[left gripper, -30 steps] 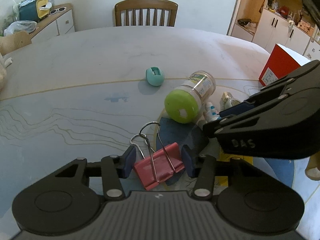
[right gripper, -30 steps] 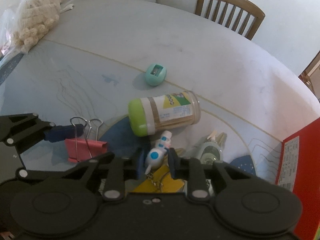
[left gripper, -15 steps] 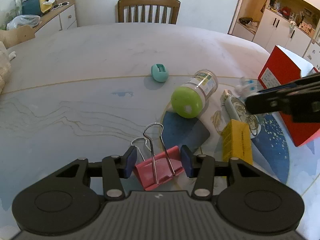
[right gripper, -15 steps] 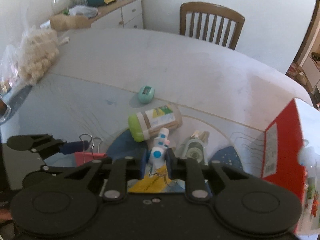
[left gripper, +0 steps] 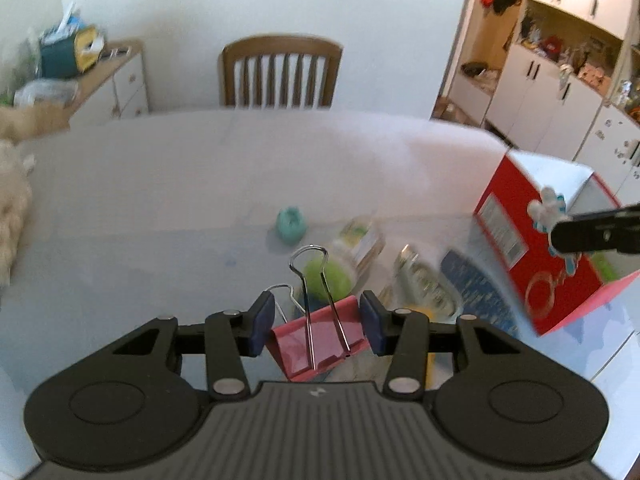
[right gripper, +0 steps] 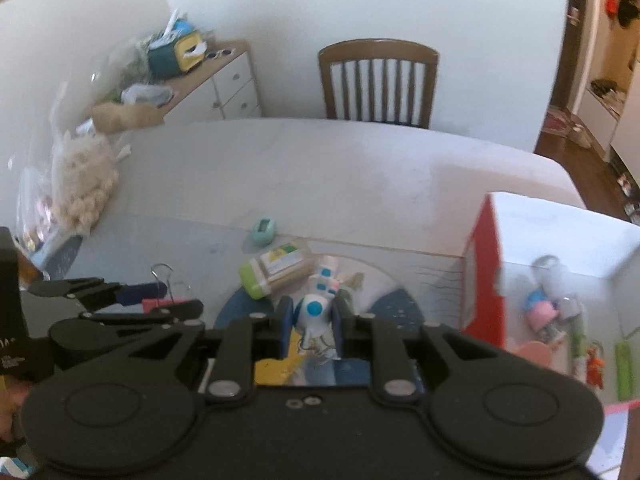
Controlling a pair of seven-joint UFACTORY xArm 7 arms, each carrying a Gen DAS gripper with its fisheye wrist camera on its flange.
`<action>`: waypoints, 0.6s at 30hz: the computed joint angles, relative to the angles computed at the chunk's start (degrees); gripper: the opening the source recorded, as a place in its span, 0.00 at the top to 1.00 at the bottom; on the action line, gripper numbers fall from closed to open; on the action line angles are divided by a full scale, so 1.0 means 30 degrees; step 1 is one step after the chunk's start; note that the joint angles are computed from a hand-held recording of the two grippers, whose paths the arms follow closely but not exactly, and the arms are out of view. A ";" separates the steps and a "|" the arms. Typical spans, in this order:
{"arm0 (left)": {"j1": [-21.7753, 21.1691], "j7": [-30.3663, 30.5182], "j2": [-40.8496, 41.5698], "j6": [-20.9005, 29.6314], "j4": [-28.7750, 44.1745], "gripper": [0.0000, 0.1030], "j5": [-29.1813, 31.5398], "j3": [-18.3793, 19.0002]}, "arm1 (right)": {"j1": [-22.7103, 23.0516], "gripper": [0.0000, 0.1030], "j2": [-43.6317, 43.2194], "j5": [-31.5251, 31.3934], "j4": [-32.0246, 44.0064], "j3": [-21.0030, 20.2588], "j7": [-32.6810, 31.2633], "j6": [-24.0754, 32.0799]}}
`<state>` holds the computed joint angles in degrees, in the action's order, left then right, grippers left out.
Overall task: Organize rigid objects
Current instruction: 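Carry the binder clip and figurine with both tools into the shoebox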
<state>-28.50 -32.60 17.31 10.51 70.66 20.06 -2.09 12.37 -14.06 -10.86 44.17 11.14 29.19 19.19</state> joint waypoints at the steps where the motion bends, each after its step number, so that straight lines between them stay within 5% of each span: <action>1: -0.0131 -0.0032 -0.0005 0.0028 0.0213 0.56 0.0129 0.0046 | 0.0006 0.82 -0.0384 0.0158 -0.0160 -0.0180 -0.0117 0.0121; 11: -0.0786 0.1408 0.1380 0.1513 0.4422 0.56 -0.0941 -0.1221 | -0.1058 0.81 -0.3536 0.1365 -0.2065 -0.1632 -0.1993 0.0331; 18: -0.2591 0.2504 0.4157 0.3700 0.9292 0.56 -0.1265 -0.1351 | -0.1917 0.81 -0.5105 0.3020 -0.3345 -0.3618 -0.4832 -0.0034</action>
<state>-36.27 -25.09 29.79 21.61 98.54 16.27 -6.15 6.62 -29.38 -1.80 34.13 0.28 14.69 19.09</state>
